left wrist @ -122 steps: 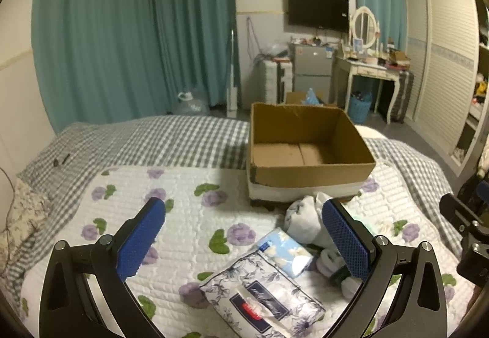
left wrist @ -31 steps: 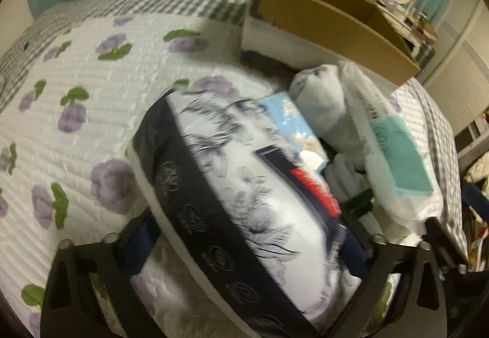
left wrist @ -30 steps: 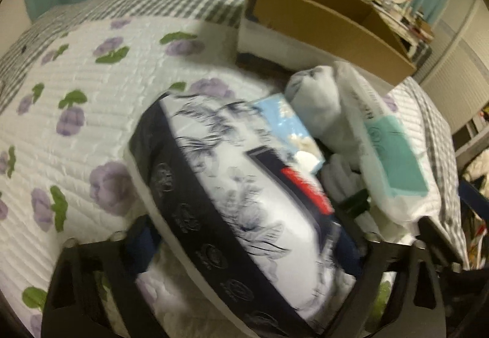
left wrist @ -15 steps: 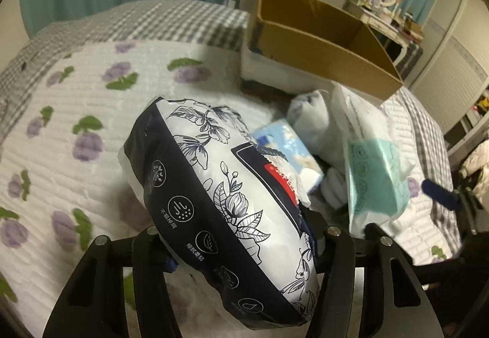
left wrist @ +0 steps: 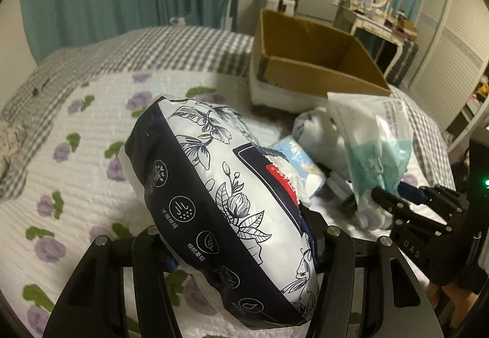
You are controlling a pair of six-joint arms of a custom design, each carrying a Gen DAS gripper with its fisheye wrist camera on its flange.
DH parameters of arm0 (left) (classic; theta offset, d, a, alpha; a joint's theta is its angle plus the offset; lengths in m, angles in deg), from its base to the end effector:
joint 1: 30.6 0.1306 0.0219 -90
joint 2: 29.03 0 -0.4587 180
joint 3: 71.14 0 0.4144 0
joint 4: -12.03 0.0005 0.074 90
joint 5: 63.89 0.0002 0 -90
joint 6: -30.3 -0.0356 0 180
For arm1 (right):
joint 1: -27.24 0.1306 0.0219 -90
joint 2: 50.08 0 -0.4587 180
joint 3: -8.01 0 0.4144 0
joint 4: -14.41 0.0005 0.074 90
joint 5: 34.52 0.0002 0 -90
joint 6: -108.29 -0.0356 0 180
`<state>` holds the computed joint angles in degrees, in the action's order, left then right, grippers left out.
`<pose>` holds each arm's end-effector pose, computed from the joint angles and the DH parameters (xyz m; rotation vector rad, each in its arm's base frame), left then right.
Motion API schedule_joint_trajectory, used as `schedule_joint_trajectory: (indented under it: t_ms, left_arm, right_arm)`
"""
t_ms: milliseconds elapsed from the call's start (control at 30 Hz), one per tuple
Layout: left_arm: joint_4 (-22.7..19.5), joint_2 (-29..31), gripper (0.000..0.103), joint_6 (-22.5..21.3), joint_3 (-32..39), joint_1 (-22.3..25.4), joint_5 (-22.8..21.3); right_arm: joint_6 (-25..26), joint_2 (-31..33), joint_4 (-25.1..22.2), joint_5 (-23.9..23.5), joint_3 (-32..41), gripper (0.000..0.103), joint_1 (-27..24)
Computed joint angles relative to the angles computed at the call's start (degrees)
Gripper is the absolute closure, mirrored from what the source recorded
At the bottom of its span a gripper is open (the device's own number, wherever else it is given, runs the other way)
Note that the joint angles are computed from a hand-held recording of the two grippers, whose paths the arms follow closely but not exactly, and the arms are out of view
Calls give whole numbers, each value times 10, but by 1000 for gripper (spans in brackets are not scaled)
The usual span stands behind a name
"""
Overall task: Organize soft objects
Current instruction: 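Lift both held packs and carry them over the cardboard box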
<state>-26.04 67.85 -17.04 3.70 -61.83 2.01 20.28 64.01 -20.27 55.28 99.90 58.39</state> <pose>0.4467 -0.2544 0.3381 -0.3876 2.4537 0.0252 0.5586 0.3372 0.3009 -0.7359 2.4686 0.1972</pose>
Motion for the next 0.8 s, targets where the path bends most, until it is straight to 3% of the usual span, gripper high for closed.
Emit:
schedule_joint_trajectory:
  t_ms: [367, 800]
  left_arm:
    - [18, -35, 46, -54, 15, -9, -32]
    - [60, -57, 46, -163, 88, 7, -67]
  right_arm:
    - [-30, -85, 43, -3, -33, 78, 3]
    - [-40, -135, 58, 6, 26, 78, -3]
